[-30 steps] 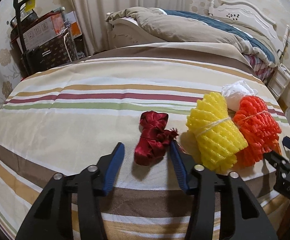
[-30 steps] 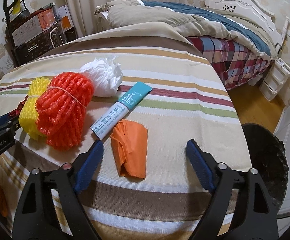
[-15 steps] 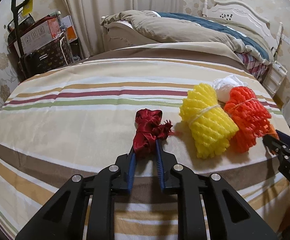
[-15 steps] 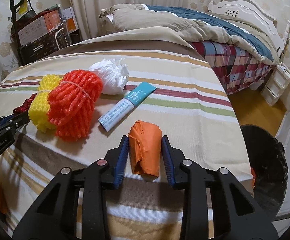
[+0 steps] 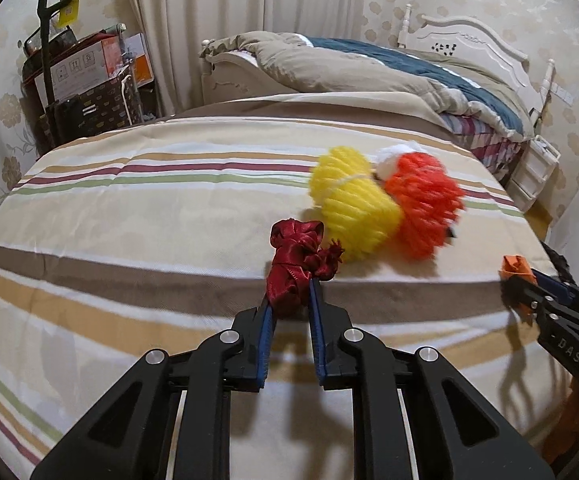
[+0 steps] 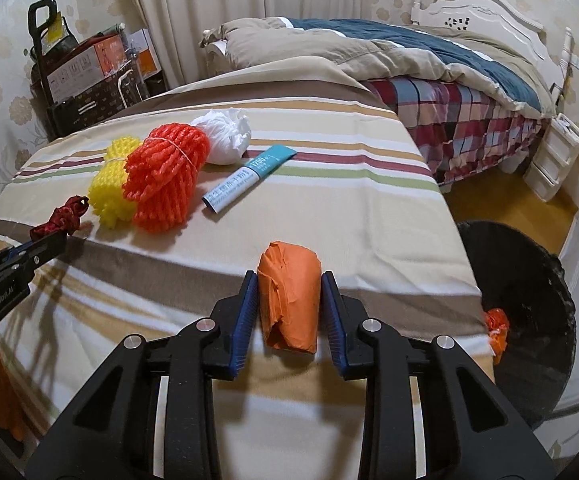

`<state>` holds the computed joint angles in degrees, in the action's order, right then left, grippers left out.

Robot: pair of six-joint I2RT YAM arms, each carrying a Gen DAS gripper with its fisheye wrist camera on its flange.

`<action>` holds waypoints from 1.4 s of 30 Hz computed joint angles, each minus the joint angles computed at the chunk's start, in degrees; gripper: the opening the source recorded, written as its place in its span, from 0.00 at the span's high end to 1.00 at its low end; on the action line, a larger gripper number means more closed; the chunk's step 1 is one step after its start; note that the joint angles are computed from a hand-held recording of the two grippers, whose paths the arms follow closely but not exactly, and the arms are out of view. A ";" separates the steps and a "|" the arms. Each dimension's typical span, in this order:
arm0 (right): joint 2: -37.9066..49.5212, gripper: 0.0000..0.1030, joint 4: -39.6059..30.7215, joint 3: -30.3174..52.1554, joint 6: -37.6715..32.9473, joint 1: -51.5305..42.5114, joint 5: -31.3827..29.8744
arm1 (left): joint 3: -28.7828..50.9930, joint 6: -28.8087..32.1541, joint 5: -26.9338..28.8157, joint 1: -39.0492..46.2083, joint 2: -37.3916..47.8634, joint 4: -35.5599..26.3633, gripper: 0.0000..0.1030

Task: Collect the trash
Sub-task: 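Carry the ribbon in the left tool and orange cloth in the right over the bin, then open the right tool over the bin while the left tool releases the ribbon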

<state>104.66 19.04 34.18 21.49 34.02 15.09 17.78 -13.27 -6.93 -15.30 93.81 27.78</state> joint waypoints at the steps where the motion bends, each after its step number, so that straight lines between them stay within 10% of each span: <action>1: -0.83 0.70 0.47 -1.06 0.09 -0.11 -0.08 | -0.46 -0.89 -0.68 -1.37 -0.92 -0.19 0.83; 22: -21.52 0.70 5.84 -19.80 -6.63 -20.17 -4.85 | 13.49 -10.97 -12.28 -30.83 4.33 -5.52 0.83; 42: -12.48 0.70 14.01 -19.18 -16.09 -45.67 -15.94 | 38.25 -9.81 -12.46 -38.79 23.83 -13.19 0.83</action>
<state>92.18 33.05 15.00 5.40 -11.65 -0.85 56.03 -23.09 -19.38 -54.08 117.64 14.59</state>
